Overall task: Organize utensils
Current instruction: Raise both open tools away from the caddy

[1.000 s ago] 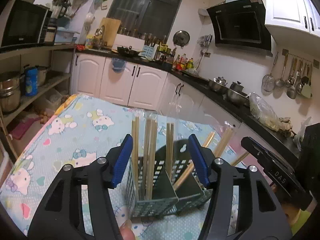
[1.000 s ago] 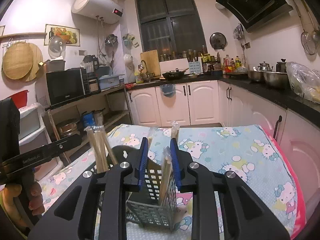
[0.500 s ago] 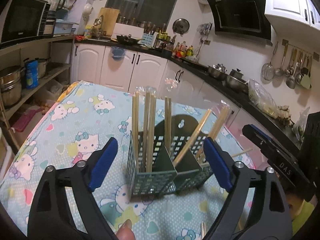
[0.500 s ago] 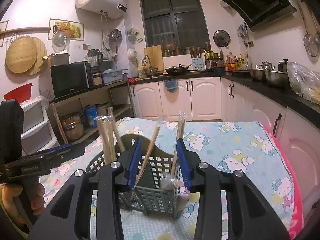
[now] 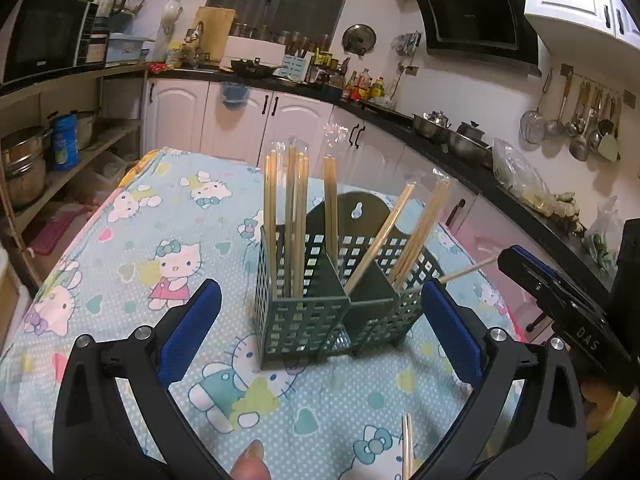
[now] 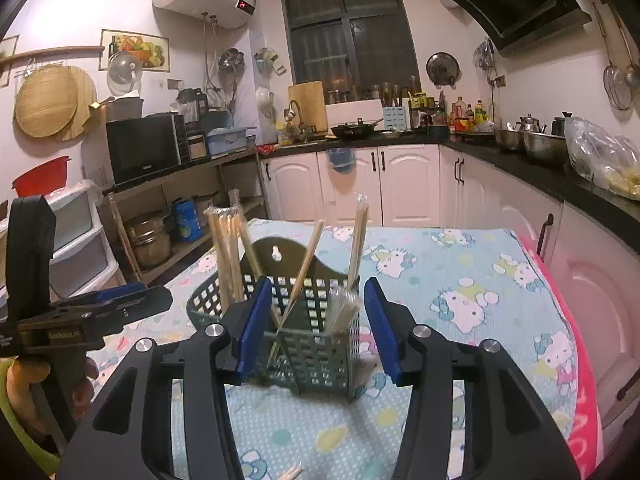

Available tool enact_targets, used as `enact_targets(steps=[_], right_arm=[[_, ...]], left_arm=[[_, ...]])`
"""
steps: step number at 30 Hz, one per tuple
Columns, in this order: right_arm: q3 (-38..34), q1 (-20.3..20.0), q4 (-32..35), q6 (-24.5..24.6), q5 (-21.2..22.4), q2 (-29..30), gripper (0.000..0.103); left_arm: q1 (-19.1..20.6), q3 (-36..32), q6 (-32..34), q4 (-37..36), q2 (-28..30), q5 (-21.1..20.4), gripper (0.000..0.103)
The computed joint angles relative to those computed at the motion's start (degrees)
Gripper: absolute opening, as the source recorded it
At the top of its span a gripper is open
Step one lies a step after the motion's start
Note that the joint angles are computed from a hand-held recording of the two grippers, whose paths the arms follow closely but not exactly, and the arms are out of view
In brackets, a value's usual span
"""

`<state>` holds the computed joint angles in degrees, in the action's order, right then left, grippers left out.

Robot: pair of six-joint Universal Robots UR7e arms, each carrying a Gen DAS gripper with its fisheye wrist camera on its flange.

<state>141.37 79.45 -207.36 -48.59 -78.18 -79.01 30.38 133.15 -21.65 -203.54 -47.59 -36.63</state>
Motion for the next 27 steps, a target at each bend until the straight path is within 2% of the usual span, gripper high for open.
enact_targets(steps=[27], right_arm=[[7.6, -5.4, 1.5, -1.5, -2.1, -6.5, 0.05]], left_arm=[[-4.1, 5.1, -8.5, 4.0, 0.4, -0.6, 0.092]])
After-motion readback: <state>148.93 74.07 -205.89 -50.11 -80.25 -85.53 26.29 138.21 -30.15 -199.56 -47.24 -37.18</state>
